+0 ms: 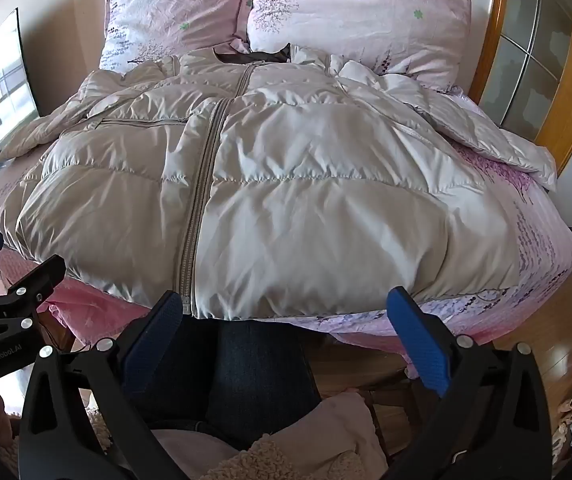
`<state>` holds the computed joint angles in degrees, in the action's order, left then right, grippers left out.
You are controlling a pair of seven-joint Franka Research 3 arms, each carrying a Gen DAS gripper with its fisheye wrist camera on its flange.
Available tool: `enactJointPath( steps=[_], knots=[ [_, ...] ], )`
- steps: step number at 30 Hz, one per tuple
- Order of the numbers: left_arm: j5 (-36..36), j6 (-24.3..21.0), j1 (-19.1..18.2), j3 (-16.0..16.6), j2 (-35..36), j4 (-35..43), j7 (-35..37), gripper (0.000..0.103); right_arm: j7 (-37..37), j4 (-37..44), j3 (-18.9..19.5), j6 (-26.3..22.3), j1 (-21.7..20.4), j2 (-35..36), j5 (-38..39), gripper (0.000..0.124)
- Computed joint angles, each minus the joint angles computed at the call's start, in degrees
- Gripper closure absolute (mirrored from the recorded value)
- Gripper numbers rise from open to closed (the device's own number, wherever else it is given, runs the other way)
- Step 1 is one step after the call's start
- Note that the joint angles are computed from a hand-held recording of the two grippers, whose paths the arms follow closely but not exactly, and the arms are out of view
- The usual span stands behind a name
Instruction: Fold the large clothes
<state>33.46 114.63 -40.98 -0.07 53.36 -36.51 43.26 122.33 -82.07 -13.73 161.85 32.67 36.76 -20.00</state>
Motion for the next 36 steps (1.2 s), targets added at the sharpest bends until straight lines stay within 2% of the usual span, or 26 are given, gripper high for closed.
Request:
enactJointPath(
  steps=[20,36],
  knots=[
    [-0.3,-0.5,-0.1,0.2,0.5,0.9,0.4,0.002,1.2,-0.2,-0.7,0.3,0.9,0.4,-0.3,0.022],
    [-0.4,-0.5,-0.1,0.2,0.5,0.9,0.4,0.002,0.4,0.3,-0.2,0.3,0.2,0.4,0.3,0.022]
  ],
)
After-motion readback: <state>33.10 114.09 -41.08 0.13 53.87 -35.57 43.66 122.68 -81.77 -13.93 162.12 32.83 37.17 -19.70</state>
